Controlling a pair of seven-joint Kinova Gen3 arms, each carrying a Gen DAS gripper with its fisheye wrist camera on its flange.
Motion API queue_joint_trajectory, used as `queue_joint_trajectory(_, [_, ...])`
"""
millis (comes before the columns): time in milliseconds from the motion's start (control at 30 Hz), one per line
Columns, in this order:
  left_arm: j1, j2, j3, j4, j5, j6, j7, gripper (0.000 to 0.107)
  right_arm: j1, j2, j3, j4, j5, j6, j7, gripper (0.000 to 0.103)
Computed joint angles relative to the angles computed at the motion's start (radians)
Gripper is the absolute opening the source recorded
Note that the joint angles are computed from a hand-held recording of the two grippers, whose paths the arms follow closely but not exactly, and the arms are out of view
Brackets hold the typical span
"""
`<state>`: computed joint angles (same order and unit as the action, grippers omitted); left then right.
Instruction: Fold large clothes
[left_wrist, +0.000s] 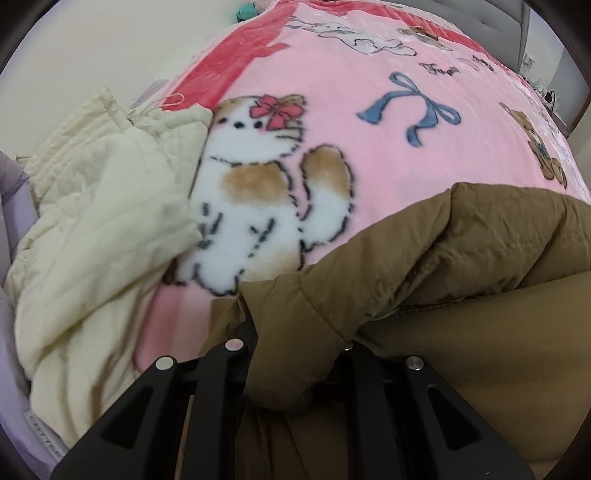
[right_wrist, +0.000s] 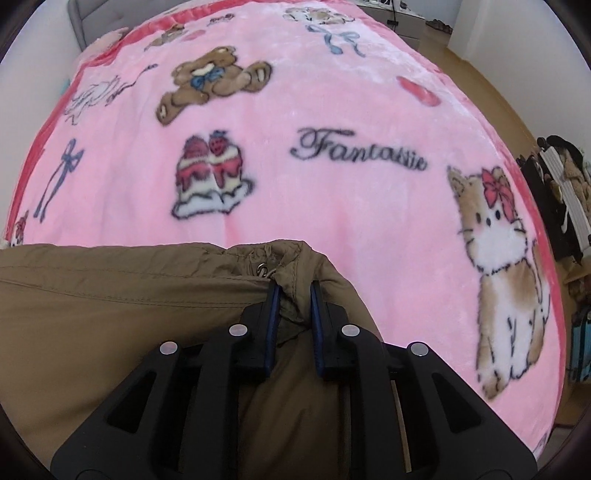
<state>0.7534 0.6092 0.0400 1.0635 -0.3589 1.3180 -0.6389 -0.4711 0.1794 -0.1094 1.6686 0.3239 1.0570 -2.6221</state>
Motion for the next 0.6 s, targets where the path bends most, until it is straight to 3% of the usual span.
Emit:
queue_joint_trajectory(333, [0.021,-0.009,-0.018,0.108,-0.037,-0.146,0.101,0.015,-0.032,0.024,0.015,0.103,0.078,-0.17,-0.139,0.015])
queue_joint_trajectory(433, [0.024,-0.002,-0.02,0.12,-0.053,-0.17,0.118,0.015,-0.063,0.045,0.018,0.09,0.123,-0.14,-0.181,0.016])
queue_joint_trajectory(600, [0.016,-0.012,-0.008,0.116,-0.056,-0.161,0.077,0.015,-0.12,0.101,0.02,-0.021,0.163,0.049,-0.128,0.023])
